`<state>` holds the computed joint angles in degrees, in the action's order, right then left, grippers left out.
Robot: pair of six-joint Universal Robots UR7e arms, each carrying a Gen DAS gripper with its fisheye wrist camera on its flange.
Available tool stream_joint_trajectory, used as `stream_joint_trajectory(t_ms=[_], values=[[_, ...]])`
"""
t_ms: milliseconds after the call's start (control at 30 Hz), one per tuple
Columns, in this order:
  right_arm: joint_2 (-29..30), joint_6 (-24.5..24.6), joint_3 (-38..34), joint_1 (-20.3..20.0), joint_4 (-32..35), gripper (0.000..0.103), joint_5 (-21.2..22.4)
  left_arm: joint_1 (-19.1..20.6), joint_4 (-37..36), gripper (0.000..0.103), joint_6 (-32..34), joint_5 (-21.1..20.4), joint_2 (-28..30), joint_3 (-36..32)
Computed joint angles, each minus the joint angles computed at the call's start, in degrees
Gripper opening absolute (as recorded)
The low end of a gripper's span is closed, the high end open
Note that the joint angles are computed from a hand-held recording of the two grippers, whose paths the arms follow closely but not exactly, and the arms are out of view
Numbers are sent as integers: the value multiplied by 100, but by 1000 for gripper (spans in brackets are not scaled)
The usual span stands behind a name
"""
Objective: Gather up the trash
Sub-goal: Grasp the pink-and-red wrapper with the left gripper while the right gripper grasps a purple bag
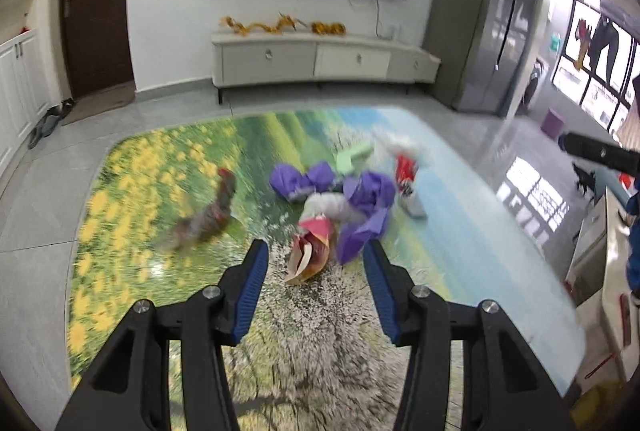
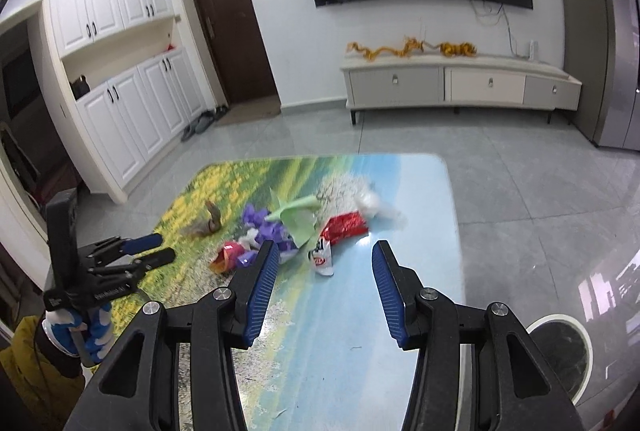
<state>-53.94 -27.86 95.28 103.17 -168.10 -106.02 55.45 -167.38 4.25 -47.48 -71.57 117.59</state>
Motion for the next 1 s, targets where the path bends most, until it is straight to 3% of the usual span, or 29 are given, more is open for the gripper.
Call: stream_joint_trajectory(t_ms=[300, 433, 733, 1000], values=[[815, 36, -815, -23, 618, 49, -310, 656, 320, 47, 260, -596, 747, -787], [1165, -55, -1243, 12, 957, 51, -261, 812, 504, 28, 221, -822, 898, -941], [1955, -105, -2229, 57, 1632, 60, 5, 869, 32, 24, 145, -911, 687, -626], [2403, -152, -2560, 45, 1907, 61, -344, 819, -301, 24, -64, -925, 393, -201]])
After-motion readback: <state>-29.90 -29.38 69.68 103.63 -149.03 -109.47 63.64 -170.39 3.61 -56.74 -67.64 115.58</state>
